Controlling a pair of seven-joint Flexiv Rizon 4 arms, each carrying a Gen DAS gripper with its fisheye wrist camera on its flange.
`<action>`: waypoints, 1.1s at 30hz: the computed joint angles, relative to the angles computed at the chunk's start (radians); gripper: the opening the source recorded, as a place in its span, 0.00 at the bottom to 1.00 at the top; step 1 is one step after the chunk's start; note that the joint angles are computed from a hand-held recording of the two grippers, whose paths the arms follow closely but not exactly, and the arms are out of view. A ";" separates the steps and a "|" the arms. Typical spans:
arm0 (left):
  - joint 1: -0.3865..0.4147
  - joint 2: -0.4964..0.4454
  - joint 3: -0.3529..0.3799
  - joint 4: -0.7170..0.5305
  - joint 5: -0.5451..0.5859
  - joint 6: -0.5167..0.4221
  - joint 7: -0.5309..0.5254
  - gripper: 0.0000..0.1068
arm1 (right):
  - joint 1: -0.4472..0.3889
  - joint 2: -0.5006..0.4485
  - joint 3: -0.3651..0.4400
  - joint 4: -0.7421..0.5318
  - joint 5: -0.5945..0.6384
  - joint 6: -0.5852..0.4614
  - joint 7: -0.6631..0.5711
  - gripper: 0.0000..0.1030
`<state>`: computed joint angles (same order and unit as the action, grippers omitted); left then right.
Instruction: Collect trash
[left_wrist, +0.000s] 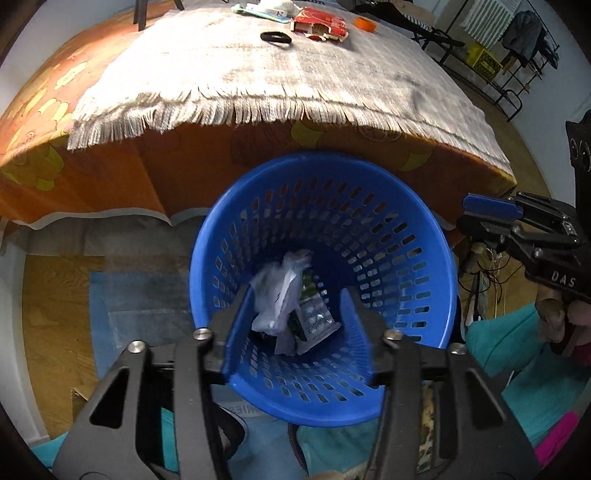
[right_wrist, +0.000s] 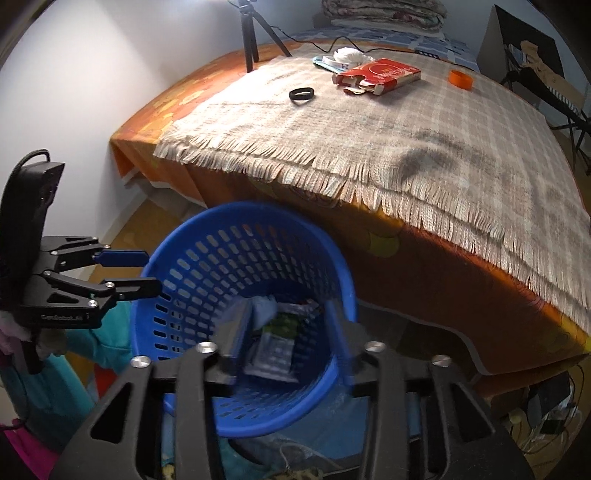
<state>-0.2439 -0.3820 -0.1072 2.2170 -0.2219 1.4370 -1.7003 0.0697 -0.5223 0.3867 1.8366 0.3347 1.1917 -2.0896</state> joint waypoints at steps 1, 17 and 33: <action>0.002 0.001 0.000 0.001 -0.001 0.001 0.000 0.48 | 0.000 0.000 -0.002 -0.001 0.000 -0.001 0.002 0.45; -0.007 0.003 0.018 -0.006 0.023 -0.006 -0.021 0.55 | 0.035 -0.005 -0.053 0.000 -0.076 -0.011 0.116 0.60; 0.044 0.004 0.000 -0.141 -0.034 -0.053 0.042 0.63 | 0.021 -0.035 -0.067 -0.103 -0.099 -0.035 0.216 0.69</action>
